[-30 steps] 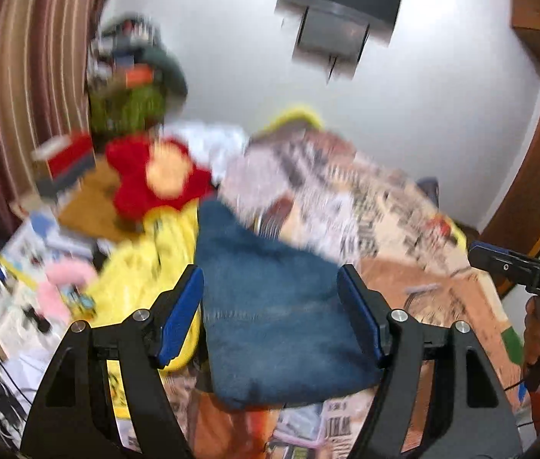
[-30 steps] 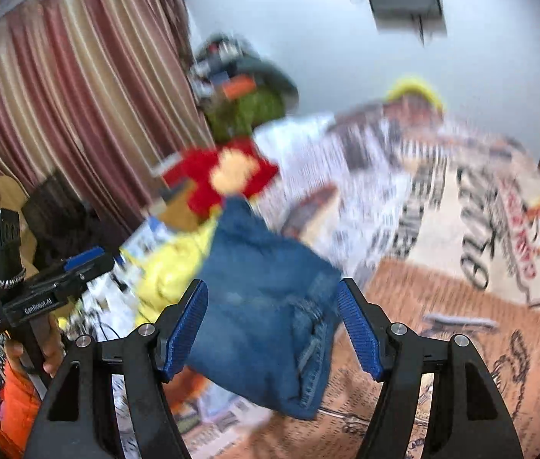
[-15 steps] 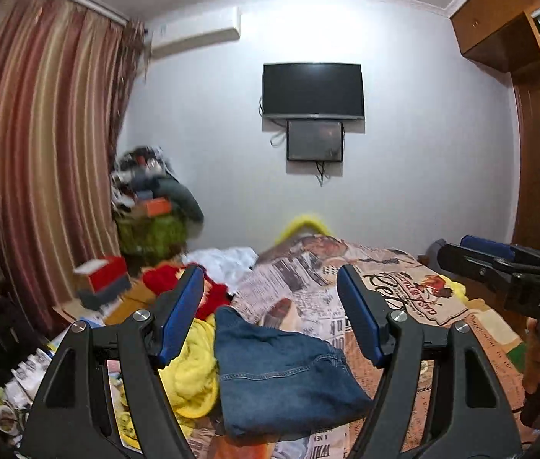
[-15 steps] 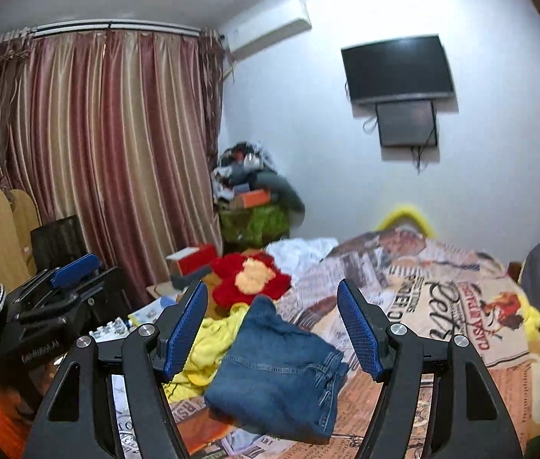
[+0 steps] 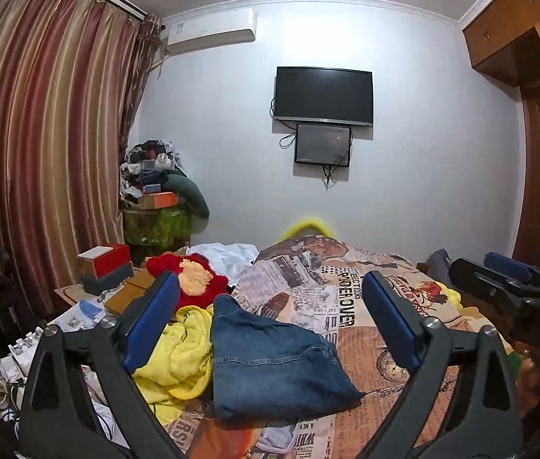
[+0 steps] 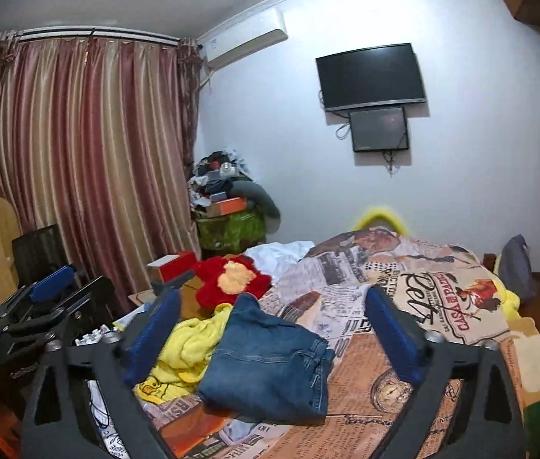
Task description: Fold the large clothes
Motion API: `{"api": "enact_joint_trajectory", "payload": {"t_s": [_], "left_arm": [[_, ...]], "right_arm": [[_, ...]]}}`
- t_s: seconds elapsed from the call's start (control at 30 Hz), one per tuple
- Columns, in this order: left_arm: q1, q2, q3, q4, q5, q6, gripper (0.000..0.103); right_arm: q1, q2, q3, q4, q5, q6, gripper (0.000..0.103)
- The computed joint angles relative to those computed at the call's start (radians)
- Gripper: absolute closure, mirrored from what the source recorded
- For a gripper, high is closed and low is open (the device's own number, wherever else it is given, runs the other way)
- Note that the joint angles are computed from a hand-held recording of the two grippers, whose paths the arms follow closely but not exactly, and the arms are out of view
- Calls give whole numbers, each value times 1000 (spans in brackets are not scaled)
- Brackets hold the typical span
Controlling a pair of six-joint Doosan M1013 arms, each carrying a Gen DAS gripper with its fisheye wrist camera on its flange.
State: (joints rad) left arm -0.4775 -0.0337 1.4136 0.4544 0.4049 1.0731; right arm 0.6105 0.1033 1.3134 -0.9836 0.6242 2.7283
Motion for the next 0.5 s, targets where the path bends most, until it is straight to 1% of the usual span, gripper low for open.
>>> {"api": "enact_joint_trajectory", "payload": {"t_s": [0.07,0.13,0.23,0.5], "left_arm": [[-4,-5,7,15,-1,-13,1],[-6,-7,11,19,0,-21,1],[-5,-5,11,10,1,-9,1],[-9,2,4,15,10,-11,1]], "right_arm": [[4,0,4,-38,12,41,0],[10,3,5,-70,37,70,0],[15,4,3,-78,53,66,0],[17,6,-1,-86,55,56,0]]}}
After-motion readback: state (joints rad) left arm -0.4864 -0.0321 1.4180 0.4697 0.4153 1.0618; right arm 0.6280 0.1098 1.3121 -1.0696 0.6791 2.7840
